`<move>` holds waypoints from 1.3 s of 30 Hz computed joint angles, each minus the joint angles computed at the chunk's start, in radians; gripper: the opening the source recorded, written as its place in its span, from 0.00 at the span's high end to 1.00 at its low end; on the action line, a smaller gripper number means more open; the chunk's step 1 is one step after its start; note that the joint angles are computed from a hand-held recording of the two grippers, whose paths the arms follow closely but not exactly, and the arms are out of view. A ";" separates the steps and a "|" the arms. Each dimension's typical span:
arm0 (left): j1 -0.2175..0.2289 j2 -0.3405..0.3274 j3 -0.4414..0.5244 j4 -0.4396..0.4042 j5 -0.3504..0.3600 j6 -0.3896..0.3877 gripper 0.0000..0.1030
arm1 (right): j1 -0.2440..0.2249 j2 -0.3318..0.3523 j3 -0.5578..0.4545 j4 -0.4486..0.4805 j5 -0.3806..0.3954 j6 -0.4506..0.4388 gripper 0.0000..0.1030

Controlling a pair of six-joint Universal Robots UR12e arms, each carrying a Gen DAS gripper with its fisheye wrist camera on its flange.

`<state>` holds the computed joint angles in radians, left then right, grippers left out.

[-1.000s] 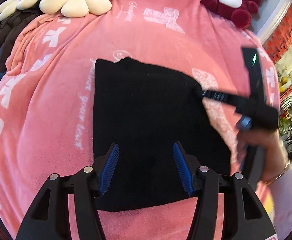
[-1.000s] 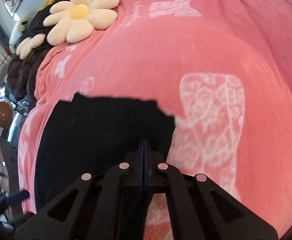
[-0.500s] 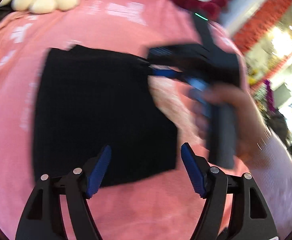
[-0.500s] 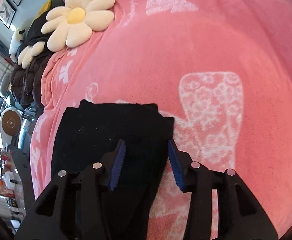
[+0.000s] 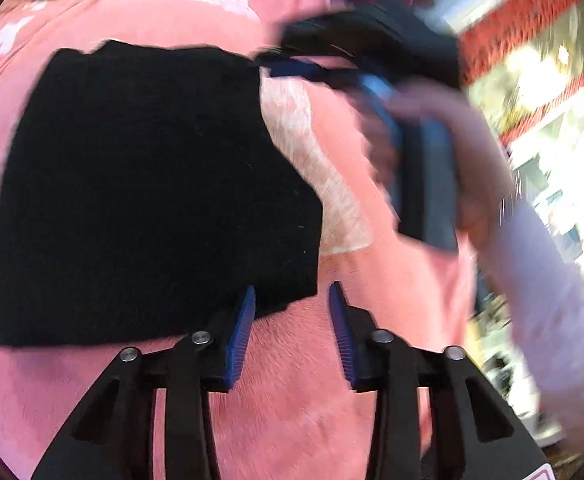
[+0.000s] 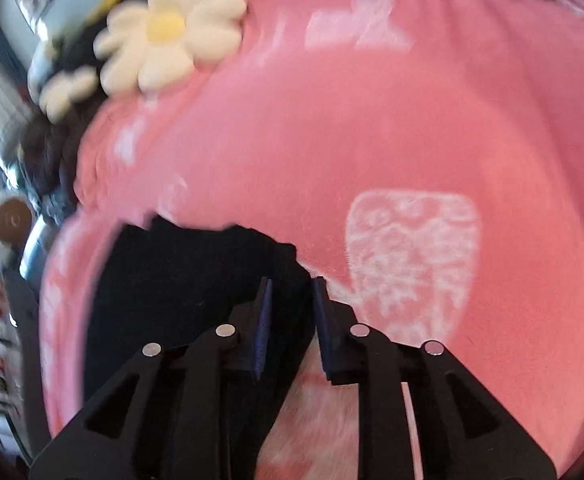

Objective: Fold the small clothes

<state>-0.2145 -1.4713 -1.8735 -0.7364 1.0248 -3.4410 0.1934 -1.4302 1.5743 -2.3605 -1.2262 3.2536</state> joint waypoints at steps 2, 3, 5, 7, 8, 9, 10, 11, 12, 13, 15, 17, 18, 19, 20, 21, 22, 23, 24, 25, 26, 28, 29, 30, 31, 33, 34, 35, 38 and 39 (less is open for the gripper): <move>0.034 0.044 -0.031 0.038 -0.006 -0.044 0.46 | -0.010 -0.072 0.070 -0.013 0.021 -0.030 0.80; 0.045 0.061 -0.041 0.045 0.014 -0.064 0.43 | -0.016 -0.117 0.114 0.012 0.047 -0.043 0.80; 0.075 0.089 -0.056 0.032 0.025 -0.094 0.43 | -0.029 -0.179 0.188 0.034 0.113 -0.037 0.80; 0.098 0.104 -0.070 0.024 0.042 -0.126 0.43 | -0.021 -0.224 0.247 0.062 0.148 -0.038 0.80; 0.100 0.103 -0.072 0.014 0.059 -0.140 0.43 | -0.011 -0.237 0.265 0.064 0.134 -0.044 0.80; 0.102 0.102 -0.075 0.009 0.066 -0.151 0.43 | 0.003 -0.239 0.276 0.065 0.123 -0.055 0.80; 0.102 0.099 -0.082 0.012 0.073 -0.167 0.43 | 0.016 -0.235 0.281 0.061 0.098 -0.054 0.80; 0.098 0.093 -0.083 -0.003 0.087 -0.183 0.43 | 0.026 -0.230 0.284 0.052 0.071 -0.044 0.82; 0.106 0.088 -0.082 -0.019 0.086 -0.177 0.45 | 0.026 -0.227 0.286 0.055 0.068 -0.018 0.87; 0.113 0.090 -0.078 -0.057 0.092 -0.168 0.52 | 0.016 -0.231 0.289 0.048 0.095 0.006 0.98; 0.114 0.090 -0.074 -0.079 0.101 -0.165 0.56 | 0.001 -0.255 0.303 -0.021 0.135 0.033 0.98; 0.120 0.088 -0.073 -0.078 0.091 -0.149 0.57 | -0.008 -0.266 0.320 -0.013 0.139 0.024 0.98; 0.119 0.090 -0.075 -0.088 0.097 -0.136 0.58 | -0.002 -0.259 0.317 0.036 0.103 0.003 0.98; 0.115 0.088 -0.073 -0.099 0.107 -0.126 0.58 | 0.009 -0.249 0.312 0.087 0.053 -0.015 0.98; 0.113 0.088 -0.071 -0.106 0.114 -0.122 0.58 | 0.016 -0.246 0.312 0.131 0.018 -0.023 0.98; 0.112 0.089 -0.067 -0.116 0.124 -0.114 0.58 | 0.013 -0.254 0.316 0.133 0.025 -0.014 0.98; 0.106 0.089 -0.055 -0.135 0.136 -0.104 0.58 | 0.005 -0.272 0.331 0.097 0.051 0.009 0.98; 0.104 0.095 -0.050 -0.144 0.140 -0.102 0.58 | 0.002 -0.287 0.340 0.064 0.060 0.026 0.97; 0.103 0.100 -0.044 -0.144 0.146 -0.104 0.58 | 0.001 -0.300 0.345 0.019 0.060 0.043 0.97; 0.102 0.107 -0.040 -0.132 0.153 -0.099 0.55 | 0.005 -0.306 0.344 -0.023 0.056 0.054 0.97; 0.098 0.111 -0.037 -0.120 0.165 -0.097 0.52 | 0.009 -0.306 0.341 -0.045 0.051 0.053 0.97; 0.083 0.111 -0.024 -0.108 0.221 -0.087 0.42 | 0.023 -0.283 0.316 -0.073 0.046 0.041 0.97; 0.074 0.101 -0.015 -0.110 0.248 -0.078 0.41 | 0.029 -0.265 0.304 -0.063 0.036 0.038 0.97; 0.062 0.088 -0.005 -0.128 0.288 -0.060 0.41 | 0.039 -0.237 0.289 -0.013 -0.004 0.020 0.97; 0.053 0.072 0.005 -0.140 0.305 -0.051 0.41 | 0.057 -0.206 0.273 0.049 -0.074 0.004 0.97; 0.042 0.045 0.018 -0.189 0.338 -0.052 0.42 | 0.062 -0.194 0.279 0.059 -0.122 0.018 1.00; 0.045 0.045 0.014 -0.203 0.335 -0.050 0.42 | 0.061 -0.209 0.285 0.040 -0.114 0.033 0.98; 0.036 0.047 0.013 -0.193 0.359 -0.049 0.42 | 0.060 -0.222 0.293 0.012 -0.111 0.039 0.98; 0.015 0.058 0.011 -0.166 0.388 -0.014 0.42 | 0.077 -0.272 0.345 -0.108 -0.176 0.069 0.94; 0.005 0.057 0.015 -0.166 0.403 -0.012 0.42 | 0.091 -0.278 0.357 -0.122 -0.219 0.076 0.94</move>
